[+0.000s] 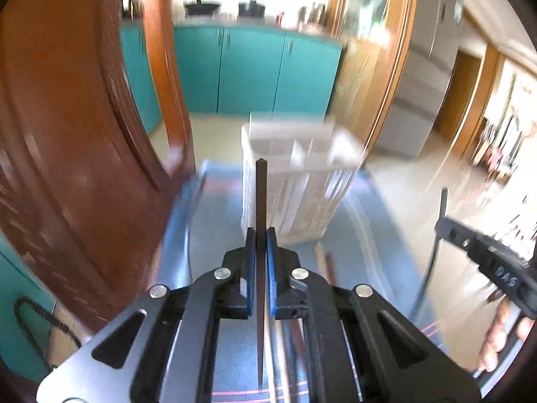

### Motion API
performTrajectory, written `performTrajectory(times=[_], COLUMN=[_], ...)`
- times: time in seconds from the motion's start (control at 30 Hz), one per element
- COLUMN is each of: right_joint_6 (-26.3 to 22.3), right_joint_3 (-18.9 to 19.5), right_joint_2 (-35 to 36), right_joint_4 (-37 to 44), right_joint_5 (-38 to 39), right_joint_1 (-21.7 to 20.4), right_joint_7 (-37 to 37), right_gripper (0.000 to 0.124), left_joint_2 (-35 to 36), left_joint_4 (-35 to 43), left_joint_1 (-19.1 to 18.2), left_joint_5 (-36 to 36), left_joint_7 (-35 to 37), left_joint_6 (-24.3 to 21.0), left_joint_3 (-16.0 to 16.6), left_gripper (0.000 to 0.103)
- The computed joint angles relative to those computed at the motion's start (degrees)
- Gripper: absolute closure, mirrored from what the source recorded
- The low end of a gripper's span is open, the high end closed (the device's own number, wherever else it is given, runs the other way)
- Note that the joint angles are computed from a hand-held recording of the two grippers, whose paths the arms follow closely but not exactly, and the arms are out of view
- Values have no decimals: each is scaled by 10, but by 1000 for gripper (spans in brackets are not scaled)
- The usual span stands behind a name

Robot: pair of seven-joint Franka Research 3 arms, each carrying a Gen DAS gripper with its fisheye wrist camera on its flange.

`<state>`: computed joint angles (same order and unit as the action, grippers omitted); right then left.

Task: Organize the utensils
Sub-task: 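Lift both held chopsticks and carry them above the white basket, then open both tools to drop the chopsticks into the white basket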

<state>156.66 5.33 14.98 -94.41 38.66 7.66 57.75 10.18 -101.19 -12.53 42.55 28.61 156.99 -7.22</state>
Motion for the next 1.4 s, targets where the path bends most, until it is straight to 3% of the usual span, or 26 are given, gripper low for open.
performTrajectory(times=[0.2,0.27,0.37,0.43,0.6,0.67,0.83,0.93,1.0,1.23,1.3,1.33,1.4], right_joint_6=[-9,-11,0,40,98,111,70,56,53,74,101,113,161], right_joint_3=[19,20,29,32,58,36,-25,-4,-7,24,37,45,101], right_joint_2=[-32,-17,6,28,111,145,214,234,244,220,194,182,146], right_joint_4=[28,69,126,160,270,304,365,375,378,311,267,248,190], right_joint_5=[144,177,233,241,229,159,2,-30,-62,-97,-86,-78,-26], right_joint_1=[-26,-27,-33,-26,-24,0,49,41,45,21,8,2,-42], right_joint_7=[-102,-117,-143,-143,-116,-66,56,57,72,90,80,74,14], right_gripper=[117,117,117,117,117,117,117,117,117,116,104,88,82], left_joint_2=[-82,-92,-93,-85,-33,-12,12,43,70,124,131,134,137], left_joint_4=[-20,3,43,60,97,115,144,175,199,237,240,241,239], left_joint_1=[27,41,53,56,58,55,33,11,7,-14,-20,-21,-27], left_joint_5=[152,275,444,485,425,407,452,465,436,322,302,291,279], left_joint_7=[-165,-292,-461,-507,-476,-461,-511,-494,-455,-324,-305,-294,-282], left_joint_6=[112,136,103,75,72,77,61,-1,-5,-3,3,7,13], left_joint_3=[15,15,2,-5,1,10,33,36,37,58,66,69,77], left_gripper=[96,96,96,96,96,96,96,96,96,96,96,96,96])
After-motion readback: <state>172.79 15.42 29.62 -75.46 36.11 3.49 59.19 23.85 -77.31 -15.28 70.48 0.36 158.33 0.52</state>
